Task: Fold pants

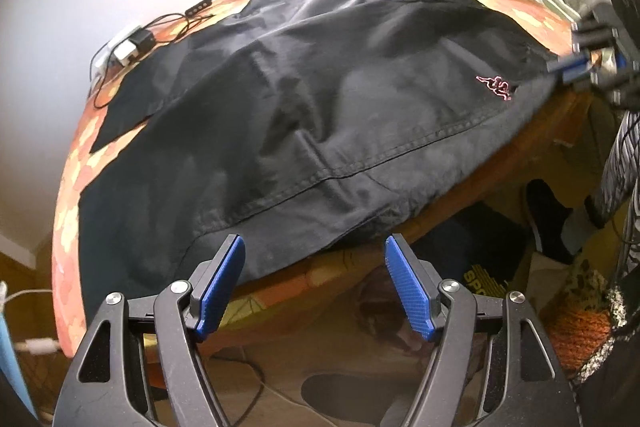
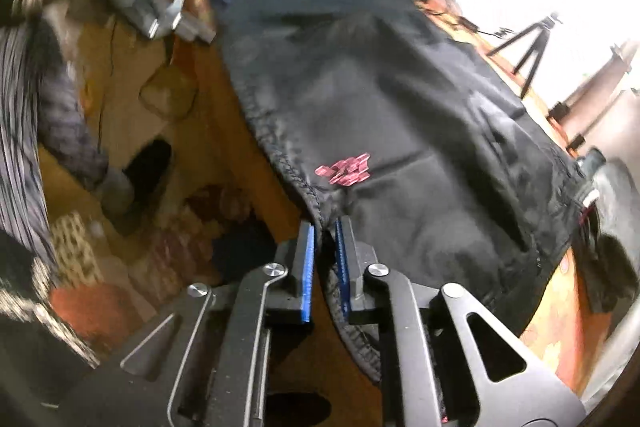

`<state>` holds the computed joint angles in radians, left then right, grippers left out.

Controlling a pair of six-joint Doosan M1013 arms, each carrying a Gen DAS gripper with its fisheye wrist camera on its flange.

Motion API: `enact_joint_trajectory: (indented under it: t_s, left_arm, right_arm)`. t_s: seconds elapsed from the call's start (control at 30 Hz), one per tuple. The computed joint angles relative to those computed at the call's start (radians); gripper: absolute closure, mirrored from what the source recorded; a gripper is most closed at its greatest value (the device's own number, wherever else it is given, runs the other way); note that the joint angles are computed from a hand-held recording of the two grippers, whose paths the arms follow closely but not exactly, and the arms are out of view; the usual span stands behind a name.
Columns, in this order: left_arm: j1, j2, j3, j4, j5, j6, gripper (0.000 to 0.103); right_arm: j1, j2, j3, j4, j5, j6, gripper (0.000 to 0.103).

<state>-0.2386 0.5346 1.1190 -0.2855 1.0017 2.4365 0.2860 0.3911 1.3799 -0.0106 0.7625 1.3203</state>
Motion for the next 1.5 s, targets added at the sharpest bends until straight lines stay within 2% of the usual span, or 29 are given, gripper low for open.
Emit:
enact_joint_trajectory:
  t_s: [0.17, 0.3, 0.33, 0.37, 0.4, 0.43, 0.47, 0.6, 0.67, 0.7, 0.77, 0.8, 1.03, 1.13, 1.17, 1.2, 1.23, 1.27, 1.5]
  left_arm:
    - [-0.010, 0.005, -0.006, 0.029, -0.039, -0.009, 0.031]
    - [-0.016, 0.020, -0.025, 0.088, -0.072, -0.068, 0.032]
    - [-0.014, 0.029, -0.038, 0.097, -0.074, -0.090, 0.043]
    - [-0.012, 0.035, -0.049, 0.100, -0.068, -0.104, 0.060]
    - [-0.010, 0.044, -0.062, 0.105, -0.063, -0.121, 0.069]
    - [-0.008, 0.050, -0.070, 0.110, -0.064, -0.136, 0.087]
    - [-0.004, 0.056, -0.078, 0.102, -0.064, -0.143, 0.092]
    - [0.002, 0.052, -0.071, 0.039, -0.111, -0.116, 0.096]
    - [0.003, 0.049, -0.069, 0.022, -0.130, -0.102, 0.097]
    - [0.003, 0.051, -0.072, 0.012, -0.129, -0.101, 0.097]
    - [0.005, 0.056, -0.081, 0.001, -0.129, -0.105, 0.098]
    - [0.004, 0.057, -0.083, 0.001, -0.129, -0.106, 0.098]
    - [0.010, 0.057, -0.086, -0.033, -0.137, -0.099, 0.099]
    - [0.011, 0.056, -0.086, -0.045, -0.143, -0.109, 0.099]
    - [0.011, 0.055, -0.086, -0.050, -0.149, -0.111, 0.099]
    - [0.012, 0.055, -0.088, -0.058, -0.153, -0.112, 0.099]
    - [0.012, 0.054, -0.089, -0.062, -0.159, -0.114, 0.099]
    - [0.012, 0.054, -0.089, -0.064, -0.167, -0.115, 0.100]
    - [0.007, 0.081, -0.159, -0.070, -0.190, -0.135, 0.100]
  right_arm:
    - [-0.034, -0.010, -0.026, 0.071, -0.036, 0.061, 0.096]
    - [-0.038, -0.017, -0.035, 0.061, -0.072, 0.069, 0.096]
    - [-0.038, -0.015, -0.041, 0.065, -0.072, 0.068, 0.096]
    - [-0.040, -0.015, -0.044, 0.078, -0.071, 0.060, 0.096]
    - [-0.040, -0.016, -0.043, 0.082, -0.072, 0.057, 0.096]
    - [-0.041, -0.017, -0.040, 0.087, -0.071, 0.055, 0.096]
    - [-0.042, -0.016, -0.041, 0.092, -0.068, 0.051, 0.096]
    - [-0.042, -0.019, -0.024, 0.088, -0.063, 0.040, 0.096]
    - [-0.034, -0.021, -0.009, 0.037, -0.067, 0.062, 0.095]
    - [-0.029, -0.022, 0.000, 0.004, -0.066, 0.074, 0.093]
    - [-0.015, -0.018, 0.013, -0.075, -0.054, 0.109, 0.071]
    - [-0.007, -0.017, 0.023, -0.120, -0.051, 0.131, 0.068]
    - [-0.002, -0.040, 0.084, -0.267, -0.036, 0.240, 0.059]
    - [-0.007, -0.055, 0.103, -0.273, -0.031, 0.254, 0.059]
    - [-0.009, -0.060, 0.108, -0.281, -0.031, 0.258, 0.062]
    - [-0.008, -0.064, 0.111, -0.295, -0.031, 0.267, 0.069]
    - [-0.012, -0.068, 0.111, -0.287, -0.030, 0.264, 0.092]
    - [-0.017, -0.071, 0.108, -0.264, -0.030, 0.261, 0.099]
    - [-0.057, -0.077, 0.050, -0.242, -0.088, 0.317, 0.100]
